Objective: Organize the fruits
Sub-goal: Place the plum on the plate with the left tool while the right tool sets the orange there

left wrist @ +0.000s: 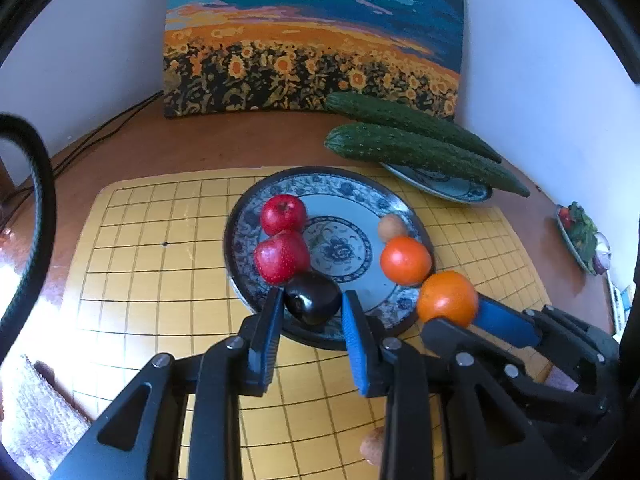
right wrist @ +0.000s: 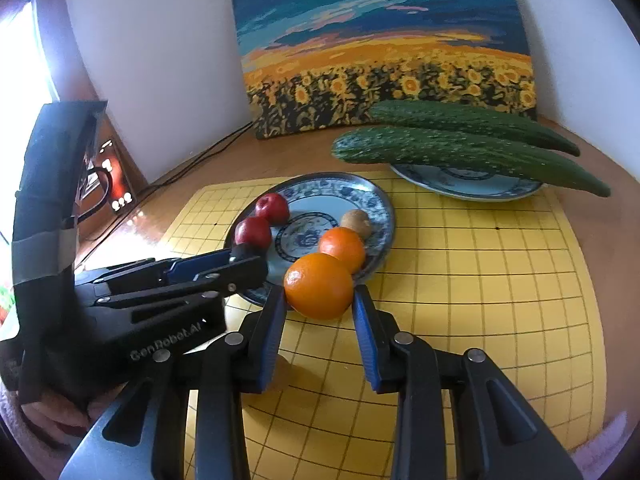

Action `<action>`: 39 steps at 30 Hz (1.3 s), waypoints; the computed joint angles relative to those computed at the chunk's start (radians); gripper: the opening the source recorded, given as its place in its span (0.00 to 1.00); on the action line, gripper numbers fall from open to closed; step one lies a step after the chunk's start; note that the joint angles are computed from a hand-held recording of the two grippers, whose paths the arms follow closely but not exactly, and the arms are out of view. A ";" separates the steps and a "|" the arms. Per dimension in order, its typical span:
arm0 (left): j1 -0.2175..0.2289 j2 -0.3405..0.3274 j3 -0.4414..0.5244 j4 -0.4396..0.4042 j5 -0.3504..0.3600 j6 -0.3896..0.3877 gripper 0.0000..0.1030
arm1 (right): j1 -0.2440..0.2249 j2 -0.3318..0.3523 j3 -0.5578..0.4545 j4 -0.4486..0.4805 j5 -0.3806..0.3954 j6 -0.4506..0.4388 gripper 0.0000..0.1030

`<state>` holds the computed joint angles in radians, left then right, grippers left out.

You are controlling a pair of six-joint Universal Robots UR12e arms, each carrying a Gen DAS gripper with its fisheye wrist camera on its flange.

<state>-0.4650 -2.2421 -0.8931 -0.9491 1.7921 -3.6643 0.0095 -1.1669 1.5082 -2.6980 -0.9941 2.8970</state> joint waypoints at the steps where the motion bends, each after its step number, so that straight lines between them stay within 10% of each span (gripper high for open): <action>1: 0.002 0.001 -0.003 0.004 -0.006 -0.003 0.30 | 0.000 0.002 -0.002 0.001 0.001 -0.003 0.34; 39: 0.004 0.022 -0.037 0.054 -0.025 -0.045 0.36 | -0.004 0.009 -0.003 -0.017 0.006 -0.015 0.42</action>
